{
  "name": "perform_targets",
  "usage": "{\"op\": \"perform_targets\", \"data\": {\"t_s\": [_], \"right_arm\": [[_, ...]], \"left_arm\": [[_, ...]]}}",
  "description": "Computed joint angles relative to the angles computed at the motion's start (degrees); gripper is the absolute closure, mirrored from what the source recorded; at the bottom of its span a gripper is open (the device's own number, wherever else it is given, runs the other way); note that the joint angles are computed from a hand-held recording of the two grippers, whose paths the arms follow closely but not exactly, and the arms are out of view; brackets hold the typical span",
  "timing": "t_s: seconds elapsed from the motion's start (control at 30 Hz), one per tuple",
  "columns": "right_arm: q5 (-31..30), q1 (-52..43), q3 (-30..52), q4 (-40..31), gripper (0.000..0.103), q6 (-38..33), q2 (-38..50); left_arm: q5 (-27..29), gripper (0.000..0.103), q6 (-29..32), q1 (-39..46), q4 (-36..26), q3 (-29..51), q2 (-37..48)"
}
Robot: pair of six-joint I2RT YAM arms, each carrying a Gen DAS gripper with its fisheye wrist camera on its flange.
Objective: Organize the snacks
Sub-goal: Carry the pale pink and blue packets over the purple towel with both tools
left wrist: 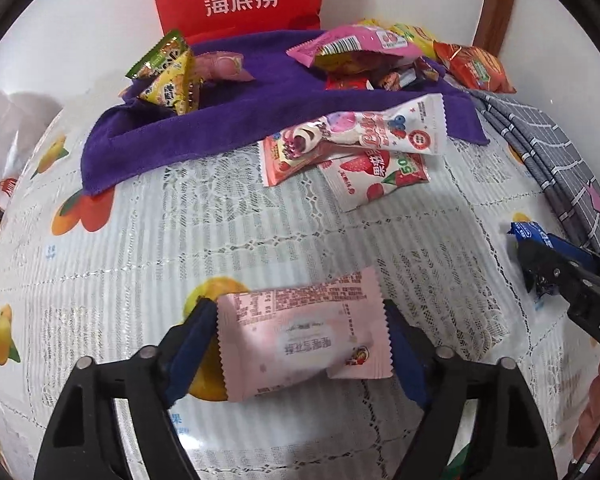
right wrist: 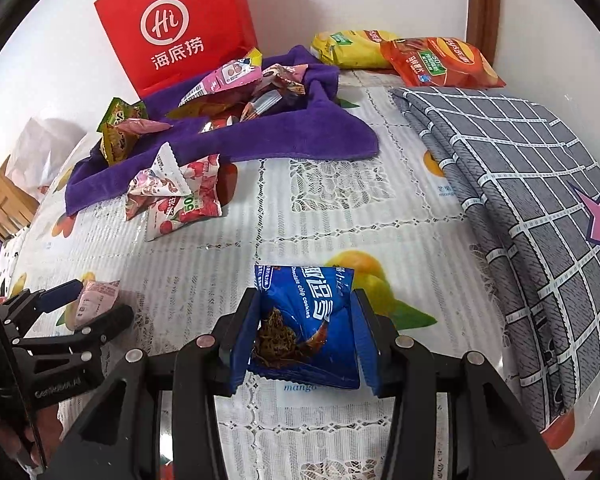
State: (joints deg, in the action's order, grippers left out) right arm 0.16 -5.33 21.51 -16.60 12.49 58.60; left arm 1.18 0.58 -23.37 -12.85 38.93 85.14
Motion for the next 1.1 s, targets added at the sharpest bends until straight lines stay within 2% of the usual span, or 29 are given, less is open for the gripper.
{"op": "perform_targets", "data": {"t_s": [0.23, 0.33, 0.7, 1.1], "right_arm": [[0.57, 0.93, -0.22, -1.43, 0.058, 0.68, -2.01], [0.96, 1.52, -0.18, -2.15, 0.058, 1.20, -2.84], [3.96, 6.37, 3.28, -9.10, 0.058, 3.56, -8.92], [7.67, 11.20, 12.30, -16.84, 0.058, 4.99, -10.98]], "left_arm": [[10.79, 0.036, 3.11, 8.08, -3.59, -0.49, -3.28], [10.32, 0.041, 3.63, 8.54, -4.12, -0.71, -4.07], [12.86, 0.041, 4.61, 11.58, -8.52, 0.04, -8.83], [14.67, 0.041, 5.83, 14.84, -16.62, 7.18, -13.93]]}}
